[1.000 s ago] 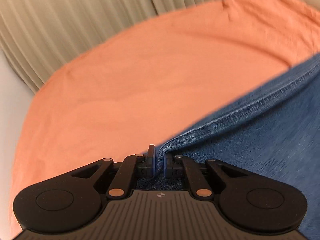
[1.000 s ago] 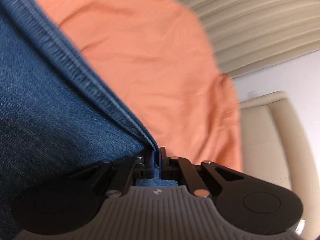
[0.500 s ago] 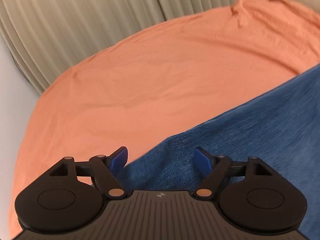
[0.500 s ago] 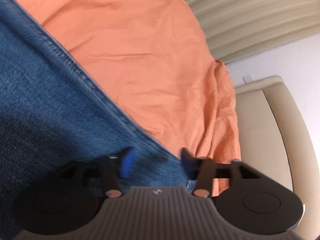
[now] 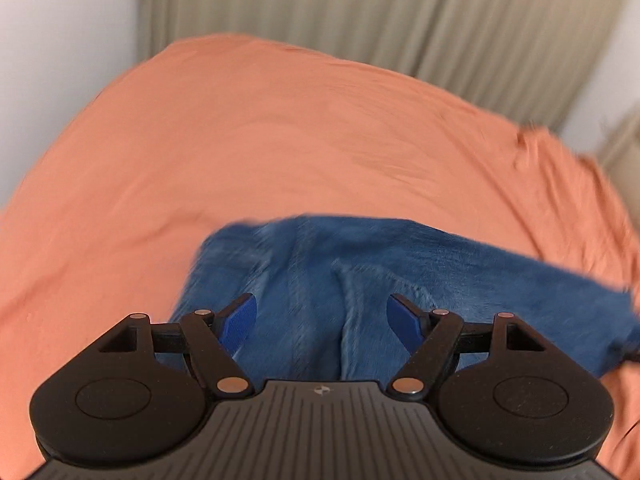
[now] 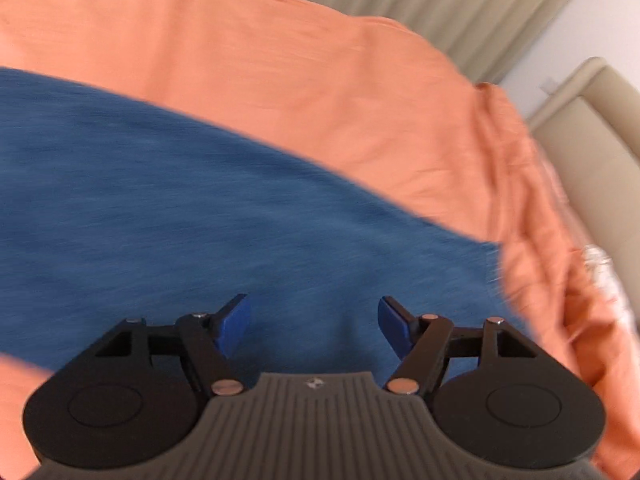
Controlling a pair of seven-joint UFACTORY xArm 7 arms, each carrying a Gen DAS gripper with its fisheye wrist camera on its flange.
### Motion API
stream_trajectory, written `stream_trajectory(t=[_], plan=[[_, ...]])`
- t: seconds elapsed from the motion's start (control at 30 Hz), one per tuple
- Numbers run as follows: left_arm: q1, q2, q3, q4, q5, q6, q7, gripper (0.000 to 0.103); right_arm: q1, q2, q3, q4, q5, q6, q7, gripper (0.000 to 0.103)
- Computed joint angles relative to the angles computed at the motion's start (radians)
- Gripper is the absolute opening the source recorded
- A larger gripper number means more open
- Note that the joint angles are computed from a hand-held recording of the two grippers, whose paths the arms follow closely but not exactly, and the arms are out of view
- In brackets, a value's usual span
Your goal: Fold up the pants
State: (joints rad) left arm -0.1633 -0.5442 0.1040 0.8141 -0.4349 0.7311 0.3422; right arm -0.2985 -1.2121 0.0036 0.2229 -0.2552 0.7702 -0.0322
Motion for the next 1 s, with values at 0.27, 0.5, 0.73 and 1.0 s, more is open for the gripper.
stream_trajectory(t=[0.27,0.5,0.73,1.0], plan=[[0.027,-0.114,0.173,-0.206,-0.286,-0.017,-0.045,0.087,0.376,-0.258,0.228,-0.015,0.335,0.244,0.385,0.067],[-0.023,-0.019,0.257,-0.274,-0.622,-0.087,0.06,0.087,0.59,-0.145,0.444,-0.009,0.481,0.131,0.714,0.067],[-0.034,0.18,0.229,-0.173,-0.829,-0.085,0.213,0.067,0.646,0.057,0.53,0.04,0.384,-0.044,0.751,0.067],[0.072,0.099,0.077,-0.14,-0.689,-0.164,0.219,0.021,0.622,0.214,0.581,0.11,0.187,-0.168,0.76,0.064]])
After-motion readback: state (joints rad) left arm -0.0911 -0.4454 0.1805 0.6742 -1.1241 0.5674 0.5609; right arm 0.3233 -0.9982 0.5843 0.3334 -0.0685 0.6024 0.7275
